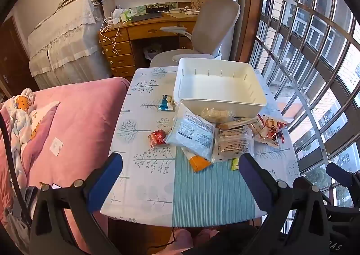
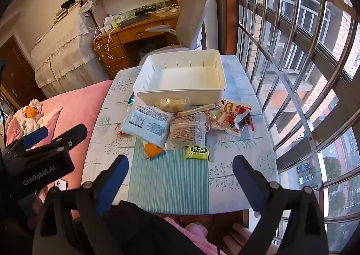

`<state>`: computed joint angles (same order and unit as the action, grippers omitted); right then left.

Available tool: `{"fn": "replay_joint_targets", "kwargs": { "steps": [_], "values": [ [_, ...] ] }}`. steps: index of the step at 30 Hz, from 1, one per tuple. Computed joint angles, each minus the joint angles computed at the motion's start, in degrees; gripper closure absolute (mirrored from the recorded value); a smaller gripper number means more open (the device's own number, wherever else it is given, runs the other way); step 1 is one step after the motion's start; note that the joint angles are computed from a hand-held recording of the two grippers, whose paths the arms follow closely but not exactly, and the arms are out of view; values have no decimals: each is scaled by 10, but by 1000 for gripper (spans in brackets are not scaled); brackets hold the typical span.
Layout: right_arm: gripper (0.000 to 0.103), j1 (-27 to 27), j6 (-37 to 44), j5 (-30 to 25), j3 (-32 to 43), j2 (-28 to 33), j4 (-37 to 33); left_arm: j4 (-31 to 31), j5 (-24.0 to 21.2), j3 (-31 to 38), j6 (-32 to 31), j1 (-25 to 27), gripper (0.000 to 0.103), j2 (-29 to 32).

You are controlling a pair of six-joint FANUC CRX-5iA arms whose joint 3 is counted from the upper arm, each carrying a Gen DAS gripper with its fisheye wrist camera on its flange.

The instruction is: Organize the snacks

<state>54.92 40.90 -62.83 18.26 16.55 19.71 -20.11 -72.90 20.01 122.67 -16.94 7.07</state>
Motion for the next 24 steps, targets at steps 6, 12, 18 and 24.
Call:
{"fn": "replay_joint_targets", "kwargs": {
  "steps": [6,12,18,24],
  "values": [
    [8,-3,6,-6,12,6,-11,4,-7,15,-3,-1,1,10],
    [8,-3,0,-3,15,16,-9,4,0,16,-4,-1,1,13],
    [8,-7,9,-10,23,16,-15,6,1,14,-7,0,1,10],
    [8,-7,10,-13,26,16,-16,5,3,10,-7,0,1,9]
  ]
}}
